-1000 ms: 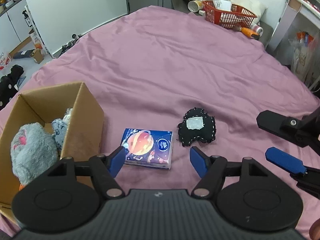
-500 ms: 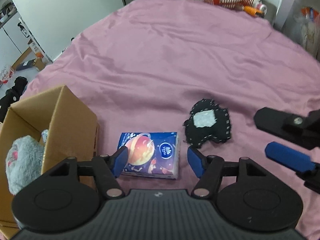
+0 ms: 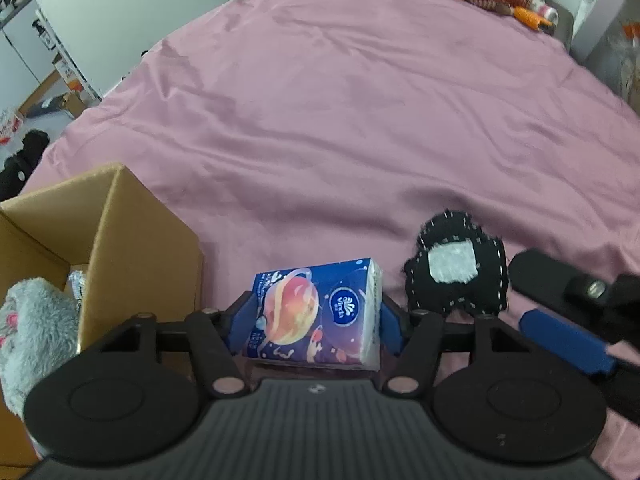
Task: Organize soft objects
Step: 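Grasp the blue tissue packet with the left gripper while the right grasps the black patch, then carry the tissue packet and black patch over the cardboard box with both grippers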
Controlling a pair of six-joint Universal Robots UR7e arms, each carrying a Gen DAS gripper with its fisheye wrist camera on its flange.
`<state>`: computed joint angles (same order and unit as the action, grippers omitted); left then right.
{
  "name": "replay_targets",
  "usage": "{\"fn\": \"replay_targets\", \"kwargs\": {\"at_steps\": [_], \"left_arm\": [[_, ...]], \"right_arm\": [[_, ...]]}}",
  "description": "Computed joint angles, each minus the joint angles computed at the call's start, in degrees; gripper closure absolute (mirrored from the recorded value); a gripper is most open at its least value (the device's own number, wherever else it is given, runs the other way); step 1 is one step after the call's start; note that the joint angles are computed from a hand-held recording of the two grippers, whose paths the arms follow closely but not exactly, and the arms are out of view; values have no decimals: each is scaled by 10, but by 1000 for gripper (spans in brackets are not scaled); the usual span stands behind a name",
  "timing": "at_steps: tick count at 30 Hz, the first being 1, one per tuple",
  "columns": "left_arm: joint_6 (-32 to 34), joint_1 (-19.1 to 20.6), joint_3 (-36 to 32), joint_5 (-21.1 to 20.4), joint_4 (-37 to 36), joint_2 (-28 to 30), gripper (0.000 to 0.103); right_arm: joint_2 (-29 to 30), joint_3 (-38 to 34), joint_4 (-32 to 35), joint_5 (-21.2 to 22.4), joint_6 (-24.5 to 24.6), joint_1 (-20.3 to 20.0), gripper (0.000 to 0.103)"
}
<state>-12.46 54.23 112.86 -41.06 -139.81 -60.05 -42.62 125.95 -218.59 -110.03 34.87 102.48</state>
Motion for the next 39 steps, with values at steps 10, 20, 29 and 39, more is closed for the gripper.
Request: {"fn": "replay_targets", "kwargs": {"at_steps": [10,20,29,39], "left_arm": [[20,19,-19,-59,-15,-23,66],[25,27,-24,-95,-34,-47,79],[33,9,10,-103,-76,-84,79],[24,-21,37,-90,-84,-126,79]], "right_arm": [[23,-30,15,-21,-2,5,67],[16,-40,33,-66,-20,24,89],[-3,-37,53,-103,-44,58,89],[-12,-42,55,-136,-87,98,89]]}}
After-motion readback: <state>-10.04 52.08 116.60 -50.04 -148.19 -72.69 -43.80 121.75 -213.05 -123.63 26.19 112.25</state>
